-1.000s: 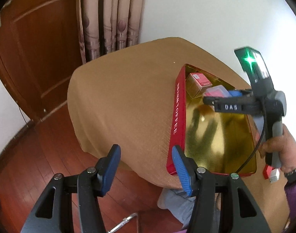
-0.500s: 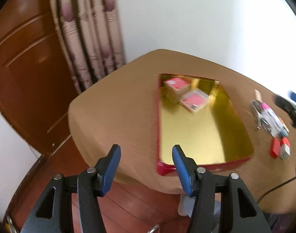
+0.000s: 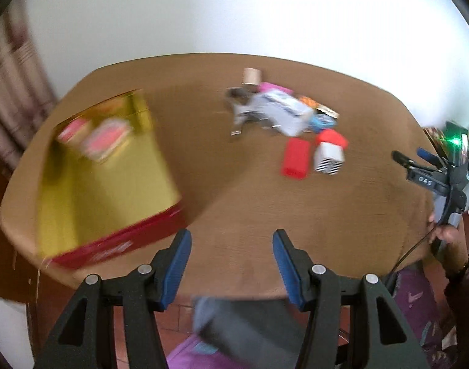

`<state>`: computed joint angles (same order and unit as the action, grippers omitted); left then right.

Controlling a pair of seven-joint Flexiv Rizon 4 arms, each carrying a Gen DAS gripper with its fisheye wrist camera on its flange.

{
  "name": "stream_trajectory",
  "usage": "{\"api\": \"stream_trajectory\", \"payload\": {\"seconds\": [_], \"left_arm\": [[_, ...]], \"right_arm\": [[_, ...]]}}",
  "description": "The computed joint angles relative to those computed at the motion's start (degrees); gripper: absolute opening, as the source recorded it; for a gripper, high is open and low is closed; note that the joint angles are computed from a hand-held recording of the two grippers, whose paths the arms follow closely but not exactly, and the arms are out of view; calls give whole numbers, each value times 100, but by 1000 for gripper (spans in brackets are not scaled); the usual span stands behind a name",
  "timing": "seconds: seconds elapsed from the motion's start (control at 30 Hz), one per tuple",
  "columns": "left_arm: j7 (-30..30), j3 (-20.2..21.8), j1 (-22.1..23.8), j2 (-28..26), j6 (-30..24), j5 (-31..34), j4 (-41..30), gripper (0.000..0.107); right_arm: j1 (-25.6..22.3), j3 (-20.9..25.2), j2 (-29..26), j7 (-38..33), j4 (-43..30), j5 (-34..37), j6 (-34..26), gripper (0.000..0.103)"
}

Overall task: Organize rigid objects
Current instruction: 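Move the left gripper to the red rectangular block and grasp it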

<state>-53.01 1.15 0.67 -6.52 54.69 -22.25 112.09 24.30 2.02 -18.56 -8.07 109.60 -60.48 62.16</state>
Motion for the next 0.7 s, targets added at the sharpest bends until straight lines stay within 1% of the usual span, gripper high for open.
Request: {"api": "stream_trajectory", "payload": {"seconds": [0.03, 0.07, 0.17, 0.23, 0.27, 0.33, 0.43, 0.5, 0.57, 0.63, 0.7], "left_arm": [[-33, -56, -35, -113, 27, 49, -125, 56], [-28, -127, -69, -268, 53, 69, -282, 56], [-11, -281, -122, -732, -328, 166, -837, 56], [-5, -343, -177, -1033, -479, 283, -1162, 56], [26, -346, -190, -1087, -523, 331, -1216, 56], [72, -359, -206, -1235, -697, 427, -1400, 56], [130, -410, -187, -1485, -1051, 422, -1734, 56], [92, -399, -207, -1625, -1213, 490, -1924, 56], [214, -474, -140, -1718, -1399, 341, -2041, 56], [263, -492, -131, -1819, -1562, 302, -2174, 56], [258, -474, -169, -1933, -1674, 386, -2315, 56]], "right_arm": [[-37, 97, -56, -296, -57, 250, 11, 102], [-58, 90, -39, -376, -13, 257, 134, 102], [-49, -127, 99, 118, 194, -390, 577, 102], [-138, -184, 177, 469, 309, -735, 866, 102], [-200, -172, 319, 611, 457, -870, 936, 102], [-341, -132, 399, 841, 560, -1073, 1153, 102], [-465, -86, 263, 752, 461, -1035, 1406, 102], [-463, -96, 246, 762, 444, -1071, 1440, 102], [-477, -80, 288, 726, 485, -1062, 1486, 102], [-429, -111, 116, 738, 326, -1055, 1497, 102], [-411, -124, 98, 697, 315, -996, 1522, 102]]}}
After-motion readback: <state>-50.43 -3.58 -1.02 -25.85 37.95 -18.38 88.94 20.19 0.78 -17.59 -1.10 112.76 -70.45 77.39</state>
